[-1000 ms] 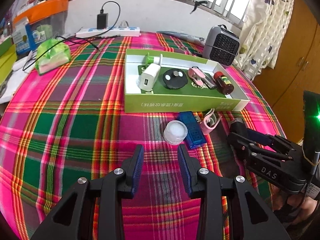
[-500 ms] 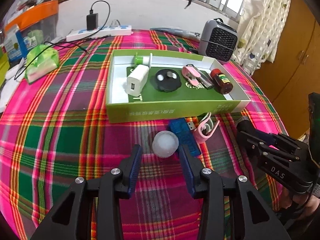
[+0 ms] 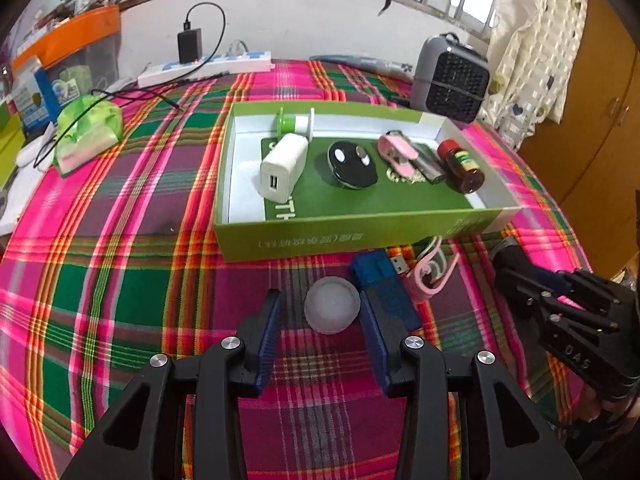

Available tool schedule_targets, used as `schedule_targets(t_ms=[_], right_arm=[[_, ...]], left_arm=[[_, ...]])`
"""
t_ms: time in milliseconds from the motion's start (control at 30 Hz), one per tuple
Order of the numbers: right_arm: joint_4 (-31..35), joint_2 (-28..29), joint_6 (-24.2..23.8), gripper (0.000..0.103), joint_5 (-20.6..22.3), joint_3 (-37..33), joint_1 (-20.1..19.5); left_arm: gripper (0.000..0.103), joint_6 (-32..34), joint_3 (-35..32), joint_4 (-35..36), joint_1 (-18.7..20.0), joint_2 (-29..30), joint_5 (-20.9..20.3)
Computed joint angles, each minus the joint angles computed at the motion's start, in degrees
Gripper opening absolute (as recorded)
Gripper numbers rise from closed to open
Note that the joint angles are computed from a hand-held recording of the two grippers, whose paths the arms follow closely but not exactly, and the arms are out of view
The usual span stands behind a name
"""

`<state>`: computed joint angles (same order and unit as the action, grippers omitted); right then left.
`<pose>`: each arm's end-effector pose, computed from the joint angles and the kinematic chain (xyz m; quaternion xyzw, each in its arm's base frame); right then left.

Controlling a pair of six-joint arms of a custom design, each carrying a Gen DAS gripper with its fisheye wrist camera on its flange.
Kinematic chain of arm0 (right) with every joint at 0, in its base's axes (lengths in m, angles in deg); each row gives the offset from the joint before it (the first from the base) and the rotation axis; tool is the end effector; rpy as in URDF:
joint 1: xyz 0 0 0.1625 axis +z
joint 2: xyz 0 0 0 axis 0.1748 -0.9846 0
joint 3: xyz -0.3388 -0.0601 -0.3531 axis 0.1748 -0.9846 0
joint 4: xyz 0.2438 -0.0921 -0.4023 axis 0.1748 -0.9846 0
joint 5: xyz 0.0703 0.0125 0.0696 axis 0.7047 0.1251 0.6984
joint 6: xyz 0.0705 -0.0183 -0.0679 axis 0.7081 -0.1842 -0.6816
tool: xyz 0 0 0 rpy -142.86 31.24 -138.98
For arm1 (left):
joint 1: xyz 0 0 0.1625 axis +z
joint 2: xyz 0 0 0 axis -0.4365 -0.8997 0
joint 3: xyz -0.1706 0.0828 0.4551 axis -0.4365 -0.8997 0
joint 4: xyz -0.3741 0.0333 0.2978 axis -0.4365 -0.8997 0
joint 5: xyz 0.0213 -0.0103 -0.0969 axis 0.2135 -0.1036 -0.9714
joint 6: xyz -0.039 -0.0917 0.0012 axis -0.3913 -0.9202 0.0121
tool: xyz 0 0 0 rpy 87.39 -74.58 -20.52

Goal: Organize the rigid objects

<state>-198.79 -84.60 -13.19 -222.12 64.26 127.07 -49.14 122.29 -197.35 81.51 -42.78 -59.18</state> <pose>0.3315 -0.2434 -0.0419 0.0061 -0.8659 0.3458 0.3613 -0.0237 -0.3534 0.2732 0.3500 0.8978 -0.1638 0.2111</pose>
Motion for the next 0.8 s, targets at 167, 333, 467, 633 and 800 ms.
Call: schedule_targets(t_ms=[167, 333, 467, 633, 800], right_arm=[[0.11, -0.01, -0.40, 0.025, -0.19, -0.06, -0.11], [-0.16, 0.08, -0.72, 0.025, -0.35, -0.13, -0.18], [-0.35, 0.32, -0.76, 0.025, -0.66, -0.20, -0.14], [1.04, 0.49, -0.60, 0.025, -1.42, -0.60, -0.10], [1.16, 0.48, -0.55, 0.025, -1.45, -0.62, -0.09]], left_arm=[[0.039, 0.68, -0.05, -0.91, 0.27, 0.51, 0.03], [0.039, 1.26, -0.07, -2.11, 0.44, 1.24, 0.30], [0.039, 1.63, 0.03, -2.97, 0.55, 1.56, 0.37], [0.039, 2.16, 0.32, -3.88, 0.55, 1.65, 0.49], [0.038, 2.04, 0.33, -3.98, 0.67, 1.54, 0.19]])
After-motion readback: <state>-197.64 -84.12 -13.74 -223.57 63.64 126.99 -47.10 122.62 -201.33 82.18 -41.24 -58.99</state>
